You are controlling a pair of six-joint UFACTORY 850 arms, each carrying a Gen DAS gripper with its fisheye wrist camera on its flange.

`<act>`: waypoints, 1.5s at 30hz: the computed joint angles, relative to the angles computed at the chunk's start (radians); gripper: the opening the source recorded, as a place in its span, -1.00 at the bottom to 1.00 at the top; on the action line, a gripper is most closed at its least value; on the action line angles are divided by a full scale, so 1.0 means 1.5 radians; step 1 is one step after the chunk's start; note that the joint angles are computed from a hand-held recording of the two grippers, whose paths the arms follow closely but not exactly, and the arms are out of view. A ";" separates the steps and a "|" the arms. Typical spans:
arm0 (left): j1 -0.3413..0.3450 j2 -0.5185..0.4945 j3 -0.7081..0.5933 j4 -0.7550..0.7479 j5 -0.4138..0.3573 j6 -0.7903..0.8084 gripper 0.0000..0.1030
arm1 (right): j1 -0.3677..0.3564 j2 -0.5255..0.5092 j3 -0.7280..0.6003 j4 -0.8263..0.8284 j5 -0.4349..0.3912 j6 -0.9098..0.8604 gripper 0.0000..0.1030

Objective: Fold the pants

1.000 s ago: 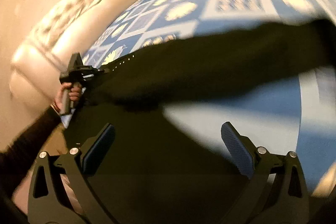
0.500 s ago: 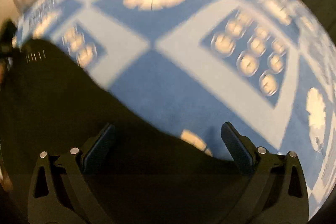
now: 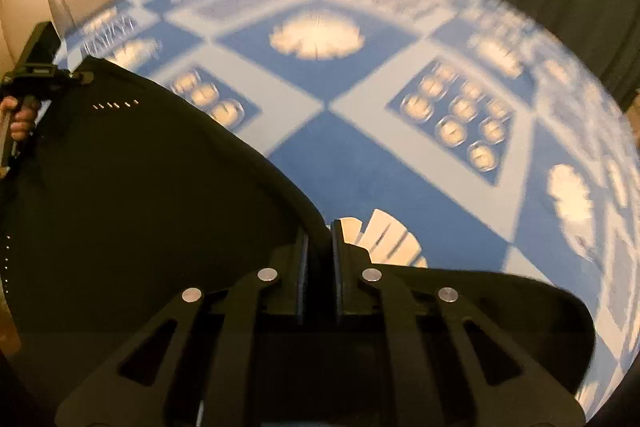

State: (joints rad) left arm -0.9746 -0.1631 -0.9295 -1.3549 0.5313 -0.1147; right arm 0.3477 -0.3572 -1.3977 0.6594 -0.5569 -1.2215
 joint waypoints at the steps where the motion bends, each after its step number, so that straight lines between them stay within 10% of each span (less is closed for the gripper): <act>1: -0.014 0.007 -0.002 -0.005 0.022 0.012 -0.84 | -0.007 0.045 0.051 0.054 0.025 -0.061 -0.82; 6: -0.090 0.027 -0.016 -0.025 0.082 0.057 -0.83 | -0.052 0.248 0.270 0.262 0.051 -0.300 -0.82; 12: -0.213 0.021 -0.007 -0.092 0.160 0.016 -0.72 | -0.106 0.407 0.460 0.214 0.010 -0.263 -0.82; 18: -0.300 -0.030 -0.023 -0.233 0.161 -0.029 -0.41 | -0.135 0.425 0.513 0.165 -0.049 -0.130 -0.58; 23: -0.362 -0.063 -0.051 -0.245 0.283 -0.149 -0.33 | -0.223 0.390 0.494 0.276 -0.228 -0.001 0.19; 27: -0.370 -0.094 -0.083 -0.248 0.345 -0.183 0.22 | -0.241 0.355 0.492 0.325 -0.287 0.079 0.21; 40: -0.330 -0.115 -0.089 -0.267 0.343 -0.258 0.18 | -0.247 0.330 0.524 0.415 -0.289 0.137 0.55; 41: -0.330 -0.118 -0.091 -0.273 0.342 -0.257 0.07 | -0.245 0.332 0.523 0.419 -0.285 0.145 0.60; 43: -0.326 -0.119 -0.089 -0.283 0.327 -0.269 -0.78 | -0.242 0.335 0.525 0.428 -0.276 0.152 0.62; 45: -0.327 -0.124 -0.081 -0.275 0.326 -0.321 -0.79 | -0.233 0.338 0.528 0.431 -0.257 0.158 0.62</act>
